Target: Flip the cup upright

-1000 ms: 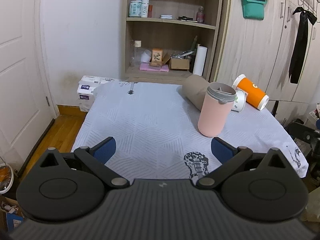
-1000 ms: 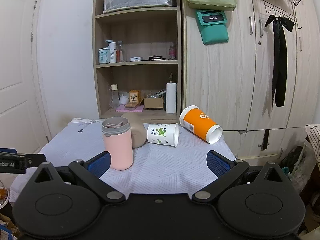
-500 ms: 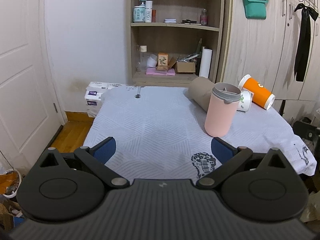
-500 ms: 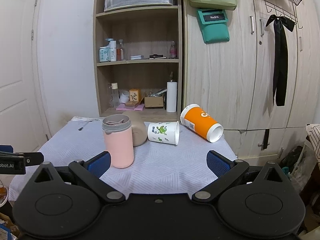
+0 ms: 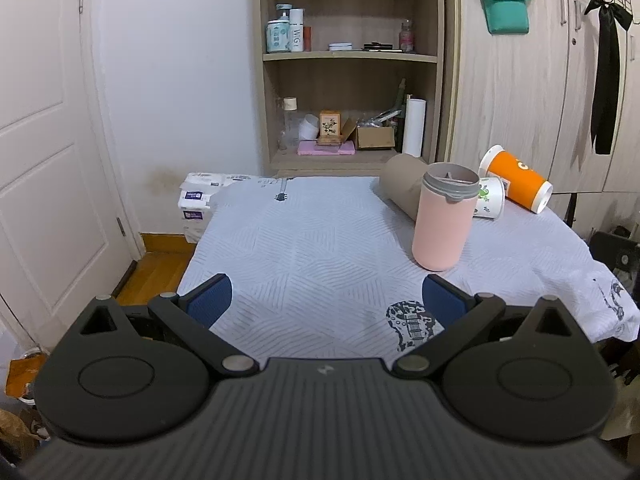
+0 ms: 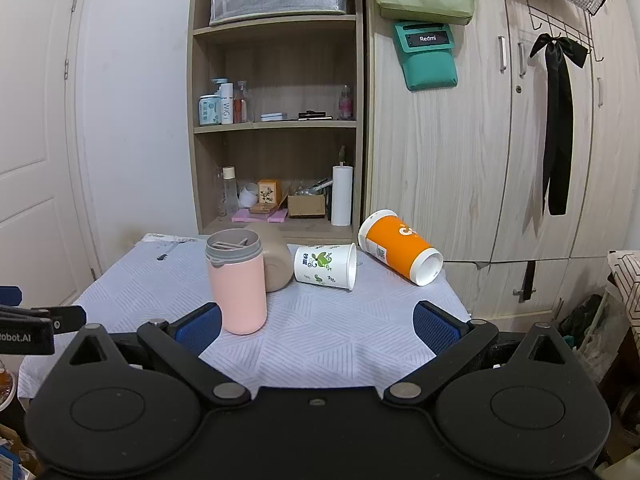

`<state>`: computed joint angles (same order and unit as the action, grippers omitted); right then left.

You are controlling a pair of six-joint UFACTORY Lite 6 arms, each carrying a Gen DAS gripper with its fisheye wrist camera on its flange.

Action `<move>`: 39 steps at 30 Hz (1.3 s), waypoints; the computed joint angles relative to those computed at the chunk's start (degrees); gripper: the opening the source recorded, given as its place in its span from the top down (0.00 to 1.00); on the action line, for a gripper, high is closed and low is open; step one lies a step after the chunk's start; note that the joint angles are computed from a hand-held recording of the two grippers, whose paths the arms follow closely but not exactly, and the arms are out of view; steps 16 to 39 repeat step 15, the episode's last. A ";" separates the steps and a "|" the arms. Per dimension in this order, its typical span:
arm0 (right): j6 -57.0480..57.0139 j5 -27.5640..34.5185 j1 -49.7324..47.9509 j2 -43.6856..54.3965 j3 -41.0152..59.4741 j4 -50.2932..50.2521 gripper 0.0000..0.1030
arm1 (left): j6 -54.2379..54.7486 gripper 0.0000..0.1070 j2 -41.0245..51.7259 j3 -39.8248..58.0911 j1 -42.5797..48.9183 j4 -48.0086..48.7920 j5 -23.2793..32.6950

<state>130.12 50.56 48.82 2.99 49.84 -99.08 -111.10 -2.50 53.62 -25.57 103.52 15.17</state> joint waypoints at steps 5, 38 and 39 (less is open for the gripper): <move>-1.21 1.22 0.72 0.53 0.51 1.22 0.00 | -3.39 0.04 -0.16 -0.46 0.15 3.50 0.00; -1.54 1.97 1.13 0.73 0.73 1.71 0.00 | -7.28 0.04 -1.31 -2.13 -0.34 7.39 0.97; -1.54 1.97 1.13 0.73 0.73 1.71 0.00 | -7.28 0.04 -1.31 -2.13 -0.34 7.39 0.97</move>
